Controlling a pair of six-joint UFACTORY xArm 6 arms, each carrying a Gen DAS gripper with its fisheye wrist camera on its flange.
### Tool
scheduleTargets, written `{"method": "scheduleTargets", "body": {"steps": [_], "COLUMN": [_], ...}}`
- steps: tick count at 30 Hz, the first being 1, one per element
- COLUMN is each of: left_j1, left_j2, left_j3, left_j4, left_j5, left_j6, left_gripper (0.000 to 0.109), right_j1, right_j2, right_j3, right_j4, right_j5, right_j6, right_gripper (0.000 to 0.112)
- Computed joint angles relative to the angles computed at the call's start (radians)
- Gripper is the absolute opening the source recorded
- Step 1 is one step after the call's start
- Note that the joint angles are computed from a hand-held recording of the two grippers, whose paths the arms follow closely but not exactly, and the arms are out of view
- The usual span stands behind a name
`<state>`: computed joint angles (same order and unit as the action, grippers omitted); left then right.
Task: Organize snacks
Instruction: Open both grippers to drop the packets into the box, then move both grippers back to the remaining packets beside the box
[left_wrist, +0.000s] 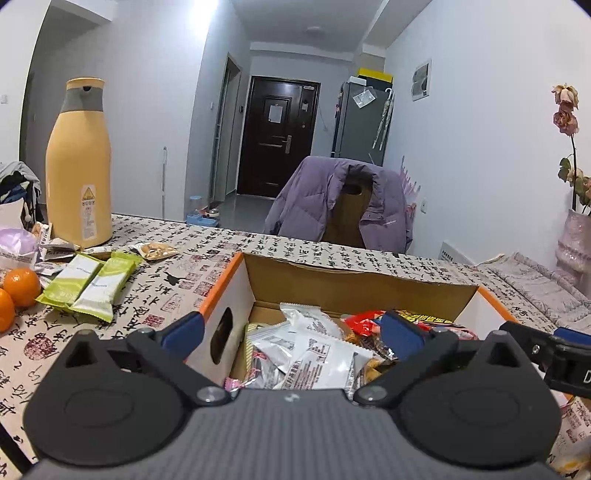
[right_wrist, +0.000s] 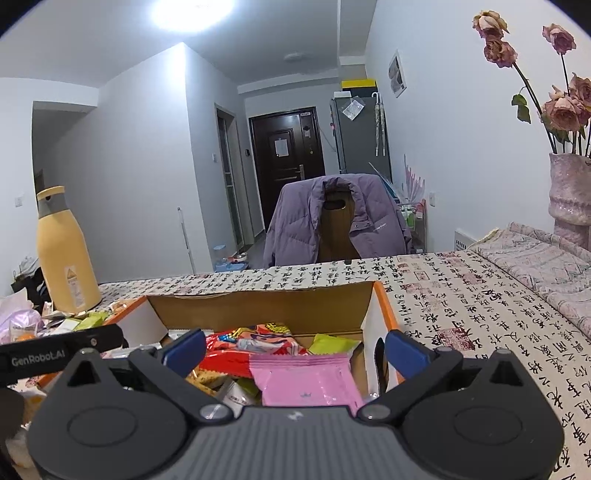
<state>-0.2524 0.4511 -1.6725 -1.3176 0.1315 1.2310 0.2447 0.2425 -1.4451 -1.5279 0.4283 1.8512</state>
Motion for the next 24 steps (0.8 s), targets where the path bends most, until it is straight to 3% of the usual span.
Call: {"method": "scheduleTargets", "body": {"steps": [4, 9, 24], "left_j1": [-0.003, 0.001, 0.028], "left_j2": [-0.012, -0.060, -0.259], "left_j3": [0.012, 0.048, 0.277], "left_j4": [0.058, 0.051, -0.107], "left_j5": [-0.013, -0.003, 0.058], "left_j6": [-0.075, -0.069, 0.141], "left_gripper": [0.103, 0.103, 0.103], "right_j1": [-0.004, 0.009, 0.069], "right_j2": [-0.008, -0.037, -0.199], "right_j3": [0.004, 0.014, 0.186], "right_j4": [0.006, 0.011, 0.104], "right_j5": [-0.001, 0.013, 0.067], "right_j6": [0.003, -0.015, -0.127], "right_gripper": [0.103, 0.103, 0.103]}}
